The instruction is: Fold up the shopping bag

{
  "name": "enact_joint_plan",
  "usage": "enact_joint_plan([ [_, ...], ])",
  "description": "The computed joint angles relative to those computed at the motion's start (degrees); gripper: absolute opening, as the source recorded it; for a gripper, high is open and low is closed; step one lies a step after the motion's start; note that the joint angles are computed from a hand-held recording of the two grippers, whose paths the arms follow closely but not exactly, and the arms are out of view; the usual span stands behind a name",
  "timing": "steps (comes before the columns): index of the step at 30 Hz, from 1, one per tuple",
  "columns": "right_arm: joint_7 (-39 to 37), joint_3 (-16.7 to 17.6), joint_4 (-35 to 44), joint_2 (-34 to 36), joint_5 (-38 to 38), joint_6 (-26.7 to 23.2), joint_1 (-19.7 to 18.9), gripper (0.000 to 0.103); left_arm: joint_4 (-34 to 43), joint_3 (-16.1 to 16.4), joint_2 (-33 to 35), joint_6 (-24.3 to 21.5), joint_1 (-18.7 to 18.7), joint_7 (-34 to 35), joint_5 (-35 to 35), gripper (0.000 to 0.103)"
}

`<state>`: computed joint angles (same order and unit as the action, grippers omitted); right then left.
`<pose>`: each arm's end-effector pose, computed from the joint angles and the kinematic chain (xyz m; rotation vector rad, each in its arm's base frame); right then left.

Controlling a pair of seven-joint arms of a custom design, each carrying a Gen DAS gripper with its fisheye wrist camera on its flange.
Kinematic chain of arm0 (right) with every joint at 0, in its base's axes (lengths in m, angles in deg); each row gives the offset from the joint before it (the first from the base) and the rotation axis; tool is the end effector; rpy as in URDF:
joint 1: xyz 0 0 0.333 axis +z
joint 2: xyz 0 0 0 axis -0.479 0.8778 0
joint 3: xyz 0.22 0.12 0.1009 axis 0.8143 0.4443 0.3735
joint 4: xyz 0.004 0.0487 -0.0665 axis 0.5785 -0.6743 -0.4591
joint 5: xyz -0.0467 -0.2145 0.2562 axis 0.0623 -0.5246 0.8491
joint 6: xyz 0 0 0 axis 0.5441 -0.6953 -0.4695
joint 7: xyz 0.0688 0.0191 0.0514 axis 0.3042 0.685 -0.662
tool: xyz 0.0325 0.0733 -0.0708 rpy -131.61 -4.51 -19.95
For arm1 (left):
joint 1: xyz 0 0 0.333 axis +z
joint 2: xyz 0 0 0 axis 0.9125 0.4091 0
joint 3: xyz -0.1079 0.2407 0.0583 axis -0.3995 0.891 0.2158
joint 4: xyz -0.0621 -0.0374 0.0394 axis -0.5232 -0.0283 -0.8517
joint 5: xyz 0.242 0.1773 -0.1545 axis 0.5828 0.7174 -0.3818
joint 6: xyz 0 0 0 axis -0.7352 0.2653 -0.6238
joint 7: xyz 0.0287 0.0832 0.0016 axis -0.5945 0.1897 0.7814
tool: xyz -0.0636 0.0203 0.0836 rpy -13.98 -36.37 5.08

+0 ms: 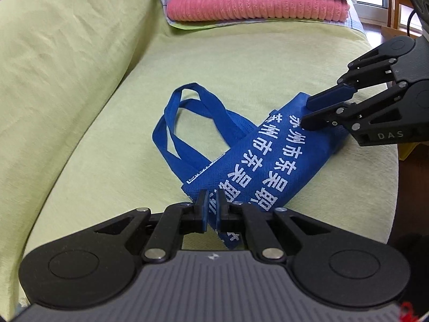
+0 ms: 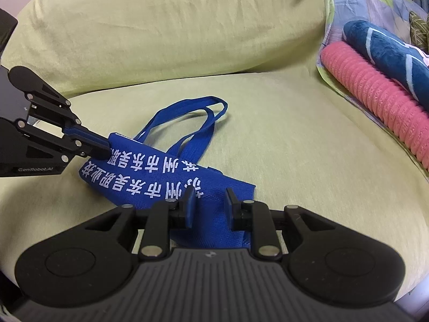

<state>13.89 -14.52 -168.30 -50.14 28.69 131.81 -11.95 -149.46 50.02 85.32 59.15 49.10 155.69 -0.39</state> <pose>0.5620 0.2958 0.5727 -1.9606 0.9078 -0.3943 0.5197 -0.2356 0.6560 -1.2870 2.1387 -0.3860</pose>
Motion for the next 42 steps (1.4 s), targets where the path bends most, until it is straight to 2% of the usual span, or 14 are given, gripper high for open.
enact_joint_plan([
  [5,0.36,-0.1,0.06,0.3,-0.93,0.74,0.29,0.02,-5.96,-0.05,-2.86,5.02,0.78,-2.11,0.74,0.0],
  [8,-0.65,0.37,0.03,0.14,-0.45,0.32,-0.24,0.02,-11.0,-1.12,-6.1,8.34,0.41,3.52,6.78,0.0],
  [9,-0.98,0.51,0.0,0.09,-0.03,0.17,-0.43,0.02,-13.31,-1.6,-7.69,9.58,0.36,5.9,9.32,0.005],
  [11,-0.82,0.42,0.36,0.21,0.33,-0.27,-0.44,0.02,-17.63,-2.48,-11.0,12.02,0.67,11.99,10.55,0.026],
  [13,-0.93,0.41,0.35,0.21,0.66,-0.26,-0.44,0.02,-20.99,-3.59,-13.38,13.56,1.15,16.93,12.18,0.037],
  [15,-1.31,0.5,0.31,0.18,1.14,-0.34,-0.56,0.02,-23.1,-4.99,-14.3,14.06,1.63,20.55,16.11,0.038],
  [17,-1.61,0.52,0.33,0.14,1.58,-0.54,-0.65,0.02,-23.32,-6.0,-13.44,13.19,1.85,24.01,18.97,0.045],
  [20,-1.69,0.33,0.91,0.3,1.73,-1.39,-0.63,0.02,-23.8,-6.29,-11.85,13.68,1.78,27.57,22.52,0.047],
  [23,-2.13,0.31,1.47,0.54,2.24,-2.1,-0.78,0.02,-24.56,-5.59,-10.48,16.55,1.85,27.69,26.36,0.048],
  [29,-3.02,0.26,1.82,0.76,2.9,-2.25,-0.75,0.021,-23.69,-3.95,-9.36,18.73,2.03,27.92,21.81,0.047],
  [33,-2.41,-0.2,3.03,1.1,1.78,-3.37,-0.39,0.022,-22.72,-3.97,-9.29,17.33,1.85,27.32,19.82,0.047],
  [39,-1.94,-0.62,5.78,1.88,0.62,-5.96,-0.48,0.029,-21.57,-4.07,-9.02,15.53,1.47,26.77,18.93,0.046],
  [42,-6.17,0.46,5.44,1.31,2.54,-5.28,-1.61,0.032,-20.44,-3.95,-8.56,14.45,1.32,27.64,17.46,0.046],
])
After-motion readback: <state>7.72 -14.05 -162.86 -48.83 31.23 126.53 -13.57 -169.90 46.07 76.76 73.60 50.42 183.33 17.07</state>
